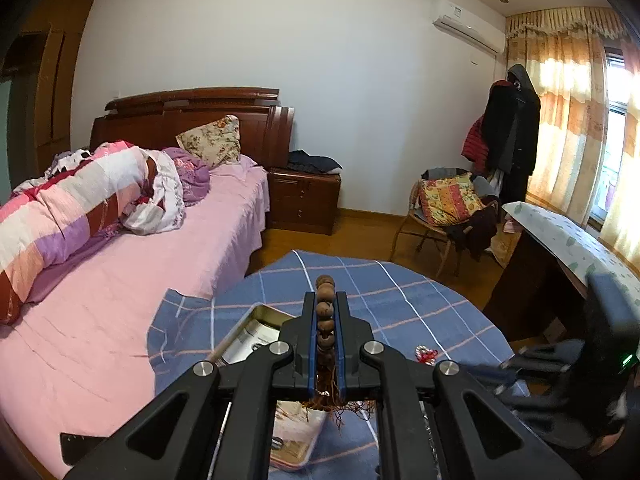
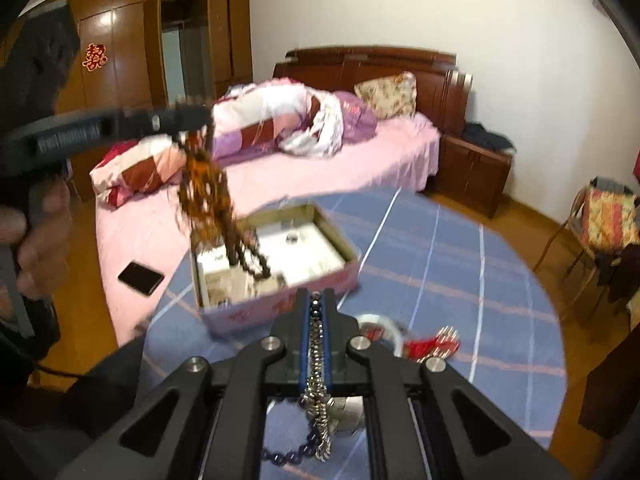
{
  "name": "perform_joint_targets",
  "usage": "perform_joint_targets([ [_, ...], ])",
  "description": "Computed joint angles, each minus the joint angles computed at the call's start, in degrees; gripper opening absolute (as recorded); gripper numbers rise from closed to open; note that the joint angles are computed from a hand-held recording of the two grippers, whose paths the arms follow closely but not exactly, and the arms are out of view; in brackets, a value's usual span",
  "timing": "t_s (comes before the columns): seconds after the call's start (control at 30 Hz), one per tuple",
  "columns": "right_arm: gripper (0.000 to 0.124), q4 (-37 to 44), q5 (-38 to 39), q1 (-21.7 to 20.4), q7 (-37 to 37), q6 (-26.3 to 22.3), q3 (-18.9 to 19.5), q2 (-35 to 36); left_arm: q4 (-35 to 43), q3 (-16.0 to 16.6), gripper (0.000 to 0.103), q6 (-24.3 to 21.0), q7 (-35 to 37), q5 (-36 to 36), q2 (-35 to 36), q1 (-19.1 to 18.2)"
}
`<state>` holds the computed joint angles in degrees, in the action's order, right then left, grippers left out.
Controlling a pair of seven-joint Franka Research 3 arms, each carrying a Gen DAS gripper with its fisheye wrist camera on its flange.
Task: Organize jewelry
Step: 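Lower both held strands into the pink tin and open both tools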
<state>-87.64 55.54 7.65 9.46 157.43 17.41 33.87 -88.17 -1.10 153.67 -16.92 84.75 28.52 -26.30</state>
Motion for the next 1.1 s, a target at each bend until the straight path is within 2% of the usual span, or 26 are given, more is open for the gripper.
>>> perform_joint_targets([
  [0.27,0.007,6.36,0.83,0.97,-0.59,2.03,1.28,1.31,0.98,0.49,0.006,-1.01,1.52,-0.82,-0.24,1.12],
  [0.6,0.007,20.91,-10.17,6.53,9.76,1.52,-0.69,10.24,6.52,1.70,0.006,-2.28,10.08,-7.93,3.68,1.81],
  [0.77,0.007,24.55,-13.33,7.64,13.59,0.80,-1.40,13.06,9.35,2.64,0.006,-1.30,13.97,-12.35,6.53,2.03],
  [0.87,0.007,26.30,-16.45,7.27,16.10,0.40,-0.37,14.68,10.97,3.28,0.006,-1.31,16.50,-15.17,8.01,1.82],
  [1.1,0.007,31.96,-20.68,8.57,21.61,-1.93,-1.55,18.92,14.45,4.31,0.006,-2.10,21.95,-21.96,11.33,1.68],
])
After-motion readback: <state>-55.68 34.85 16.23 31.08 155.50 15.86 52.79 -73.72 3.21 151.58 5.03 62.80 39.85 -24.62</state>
